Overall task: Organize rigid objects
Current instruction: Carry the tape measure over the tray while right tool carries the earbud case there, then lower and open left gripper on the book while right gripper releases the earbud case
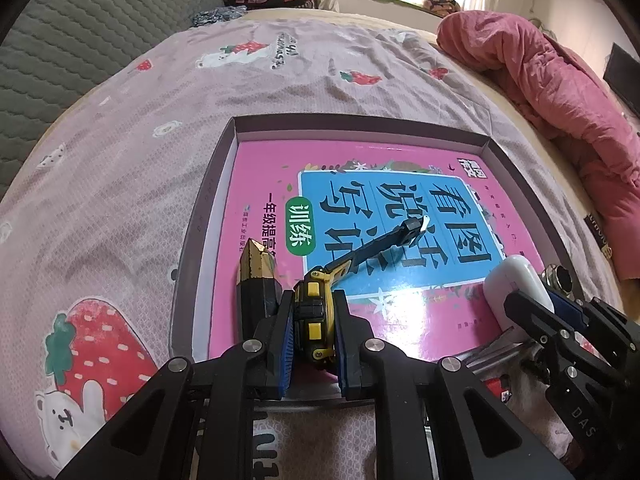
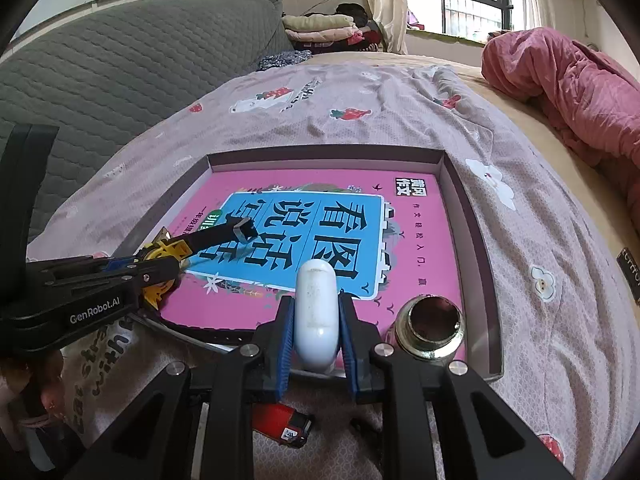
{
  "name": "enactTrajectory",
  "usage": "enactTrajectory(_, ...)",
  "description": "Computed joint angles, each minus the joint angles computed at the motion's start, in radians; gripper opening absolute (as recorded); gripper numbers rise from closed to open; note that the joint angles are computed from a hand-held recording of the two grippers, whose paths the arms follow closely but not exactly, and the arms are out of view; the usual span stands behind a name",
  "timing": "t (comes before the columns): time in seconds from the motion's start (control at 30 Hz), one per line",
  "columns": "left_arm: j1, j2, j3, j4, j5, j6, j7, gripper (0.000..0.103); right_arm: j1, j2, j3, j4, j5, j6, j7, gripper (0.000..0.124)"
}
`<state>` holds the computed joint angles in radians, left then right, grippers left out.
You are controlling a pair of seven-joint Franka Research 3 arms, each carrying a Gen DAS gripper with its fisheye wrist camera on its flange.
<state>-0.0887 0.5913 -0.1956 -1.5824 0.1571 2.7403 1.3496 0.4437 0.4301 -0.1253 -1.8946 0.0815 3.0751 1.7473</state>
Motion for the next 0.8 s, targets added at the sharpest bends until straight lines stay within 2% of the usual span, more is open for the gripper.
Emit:
enactTrajectory(0.2,-0.001,0.002,-0.001,0.004,0.001,-0.004,0.001,0.018,0.01,0.0,-0.005,0.004,-0.009,-0.007,-0.004,0.023)
enactTrajectory(0.43,0.001,0.006,-0.004,0.008,-0.002,-0.01,0.005,0.018,-0.012,-0.002,0.023,0.006,0.004,-0.004,-0.023,0.023)
enactTrajectory(0.7,0.01,0.004,-0.012,0.008,-0.021,-0.022,0.009,0.018,0.003,-0.008,0.012,0.004,-0.002,-0.011,-0.019,0.025)
enactTrajectory(0.8,0.011,0.001,-0.012,0.006,-0.025,-0.025,0.012,0.019,-0.011,-0.012,0.032,0.002,0.007,-0.007,-0.031,0.026)
